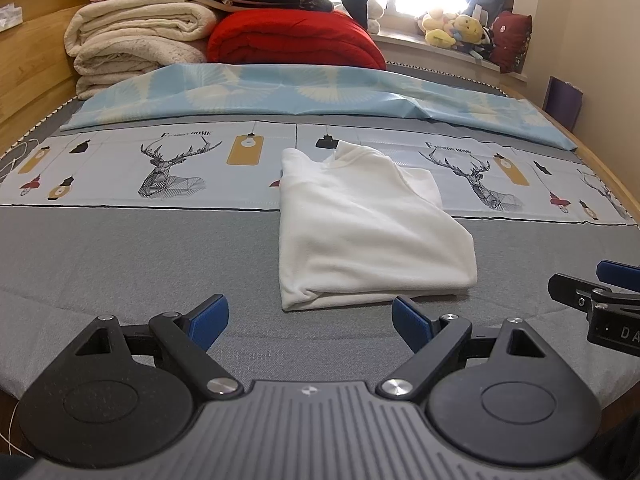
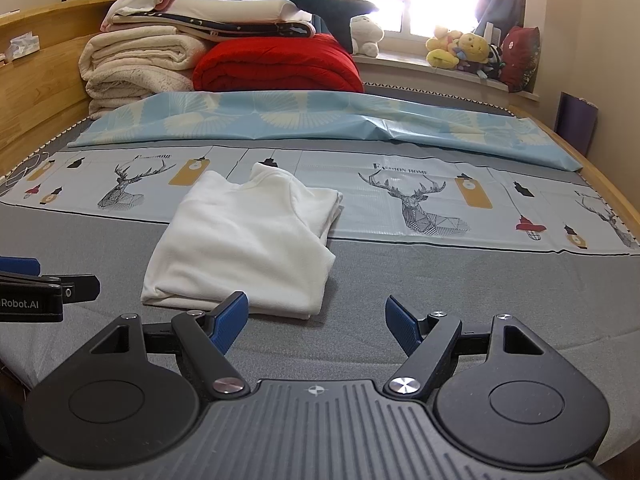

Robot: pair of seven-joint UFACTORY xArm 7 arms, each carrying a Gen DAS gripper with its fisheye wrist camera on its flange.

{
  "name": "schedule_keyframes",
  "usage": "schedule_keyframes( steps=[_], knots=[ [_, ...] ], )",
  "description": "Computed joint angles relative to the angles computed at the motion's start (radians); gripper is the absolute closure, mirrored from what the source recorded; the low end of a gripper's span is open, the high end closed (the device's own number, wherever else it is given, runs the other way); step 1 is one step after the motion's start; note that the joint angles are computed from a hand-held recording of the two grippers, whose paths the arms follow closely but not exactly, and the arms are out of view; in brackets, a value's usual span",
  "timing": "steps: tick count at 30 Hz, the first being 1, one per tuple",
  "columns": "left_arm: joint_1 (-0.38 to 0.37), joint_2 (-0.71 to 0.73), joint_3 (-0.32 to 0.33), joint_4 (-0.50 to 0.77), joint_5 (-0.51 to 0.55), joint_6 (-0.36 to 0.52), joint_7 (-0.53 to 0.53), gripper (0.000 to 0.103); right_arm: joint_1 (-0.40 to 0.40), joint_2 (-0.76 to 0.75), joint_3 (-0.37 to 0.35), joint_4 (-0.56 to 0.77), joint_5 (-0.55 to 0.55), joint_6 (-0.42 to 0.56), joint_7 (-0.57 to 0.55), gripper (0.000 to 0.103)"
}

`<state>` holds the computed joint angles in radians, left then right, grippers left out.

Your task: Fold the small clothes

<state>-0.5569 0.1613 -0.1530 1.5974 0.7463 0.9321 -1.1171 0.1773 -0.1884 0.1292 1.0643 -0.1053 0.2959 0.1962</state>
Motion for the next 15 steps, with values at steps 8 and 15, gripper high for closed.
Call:
schedule_keyframes(
  steps=[8,15],
  knots=[
    [-0.002,0.002,0.0,0.001,0.003,-0.002,-0.001,0.011,0.003,-0.003,-0.002,-0.006,0.008,-0.002,-0.011,0.026],
    [-0.002,0.004,0.001,0.004,0.001,-0.003,0.002,0.011,0.007,-0.004,-0.006,-0.009,0.015,-0.005,-0.019,0.026]
  ],
)
